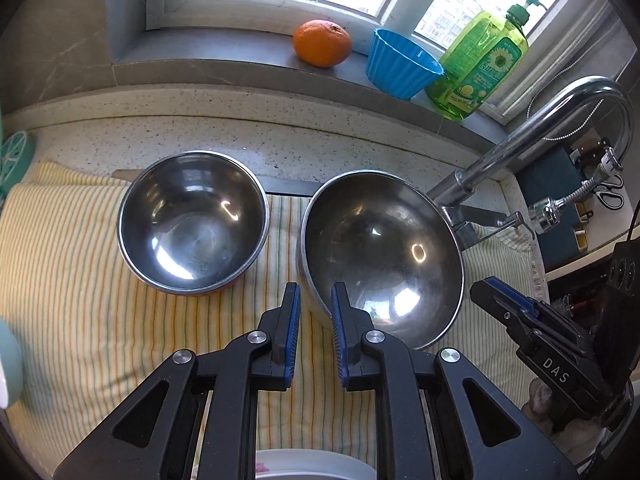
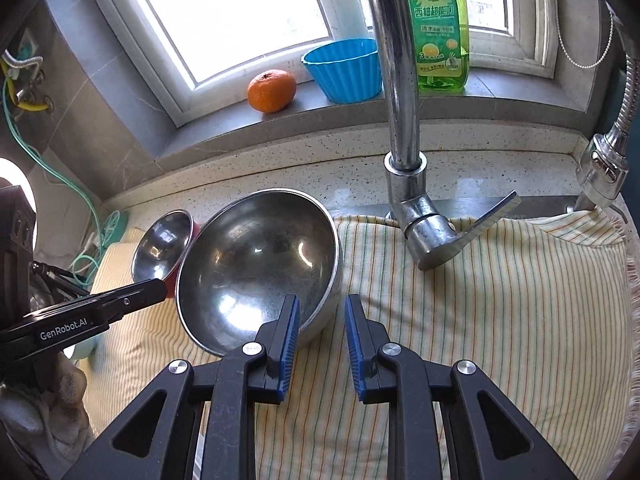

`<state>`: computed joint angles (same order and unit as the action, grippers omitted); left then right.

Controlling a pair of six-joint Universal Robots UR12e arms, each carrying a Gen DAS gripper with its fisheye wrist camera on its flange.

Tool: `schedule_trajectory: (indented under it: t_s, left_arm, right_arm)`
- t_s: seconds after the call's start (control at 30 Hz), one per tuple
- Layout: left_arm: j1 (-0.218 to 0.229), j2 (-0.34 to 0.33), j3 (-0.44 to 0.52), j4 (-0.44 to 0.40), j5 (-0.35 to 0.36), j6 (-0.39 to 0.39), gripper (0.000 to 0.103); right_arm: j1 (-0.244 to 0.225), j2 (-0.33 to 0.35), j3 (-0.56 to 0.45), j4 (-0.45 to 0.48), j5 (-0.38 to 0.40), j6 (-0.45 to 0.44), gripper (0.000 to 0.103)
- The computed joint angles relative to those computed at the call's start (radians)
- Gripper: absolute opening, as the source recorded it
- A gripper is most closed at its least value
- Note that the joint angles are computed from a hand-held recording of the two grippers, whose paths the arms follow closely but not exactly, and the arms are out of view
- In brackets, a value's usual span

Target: Organize plates and bowls

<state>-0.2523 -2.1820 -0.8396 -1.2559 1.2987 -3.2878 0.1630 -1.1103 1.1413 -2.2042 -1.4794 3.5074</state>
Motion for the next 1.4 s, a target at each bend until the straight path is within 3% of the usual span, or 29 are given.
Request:
schedule_trajectory:
  t_s: [0.73,1.4]
  left_arm:
    - [-0.01,-0.07,0.097,-0.096,0.024,0.047,0.014]
    - [-0.01,-0.039,0.051,-0.076,0.007,0.052,0.014]
  right_arm:
    - [0.005,0.071,-0.093,0.111,-0.03,-0.034,0.021]
    - [0.008,0.056,-0.081,0.137,-0.016,-0.025,0.013]
